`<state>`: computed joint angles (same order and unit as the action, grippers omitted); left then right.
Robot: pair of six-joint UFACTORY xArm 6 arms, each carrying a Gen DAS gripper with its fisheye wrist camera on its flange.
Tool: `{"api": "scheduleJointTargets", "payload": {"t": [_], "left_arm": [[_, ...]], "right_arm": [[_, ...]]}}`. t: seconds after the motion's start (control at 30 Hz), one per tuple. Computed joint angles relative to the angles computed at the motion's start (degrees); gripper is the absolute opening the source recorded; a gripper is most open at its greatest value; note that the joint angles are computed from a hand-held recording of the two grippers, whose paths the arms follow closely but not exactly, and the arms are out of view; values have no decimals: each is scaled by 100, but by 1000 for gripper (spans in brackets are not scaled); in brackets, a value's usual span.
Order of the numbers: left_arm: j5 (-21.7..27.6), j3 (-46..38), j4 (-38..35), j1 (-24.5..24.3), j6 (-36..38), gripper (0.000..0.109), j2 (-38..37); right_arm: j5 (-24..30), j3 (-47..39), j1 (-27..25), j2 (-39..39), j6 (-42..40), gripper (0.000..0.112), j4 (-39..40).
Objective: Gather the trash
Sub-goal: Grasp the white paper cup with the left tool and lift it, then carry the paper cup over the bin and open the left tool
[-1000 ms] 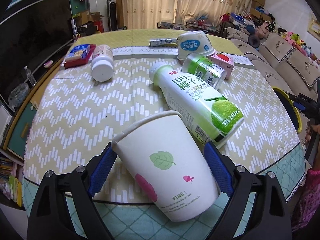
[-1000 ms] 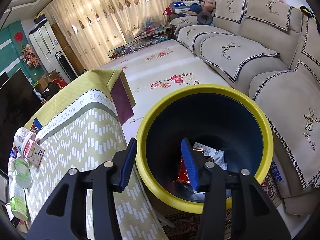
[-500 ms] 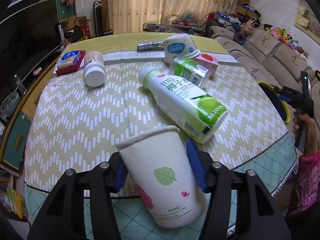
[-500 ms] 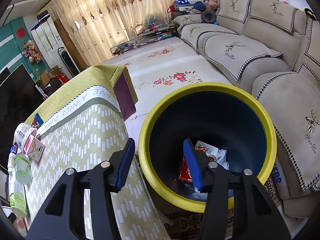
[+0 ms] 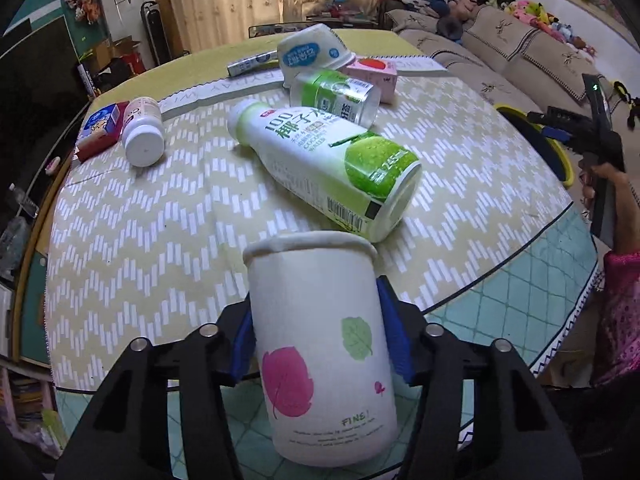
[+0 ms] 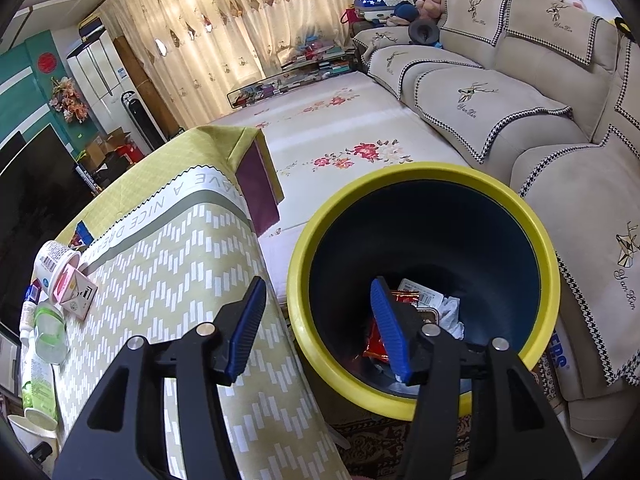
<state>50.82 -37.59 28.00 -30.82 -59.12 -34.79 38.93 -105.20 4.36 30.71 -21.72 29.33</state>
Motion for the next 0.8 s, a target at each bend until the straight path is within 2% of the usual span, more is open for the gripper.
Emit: {"api": "scheduleJointTargets", "payload": {"t": [0.13,0.3,0.4,0.53,0.6,0.7,0.8], "left_arm": [[-88,-18,-103,-137,198,46,-172],[-83,-558,170,-437,503,46,-29],[-457,-972,306,-311,778,46,323],[-1459,-1771,262,46,1230,47,1347],[-1977,-2333,-354,195,1856,47,2086],[-2047,-3321,-920,202,2434,48,3130],[-2042,-4544,-1814,187,3264,48,4287]], "right_arm": [[58,31,-40,-67,-171,52,254],[-139,268,-133,-373,-483,52,665],[-350,456,-183,-582,-634,52,796],[-718,686,-243,-795,-692,53,696],[-839,759,-299,-849,-673,53,612],[-823,766,-427,-837,-651,53,600],[-808,756,-569,-797,-597,53,505]]}}
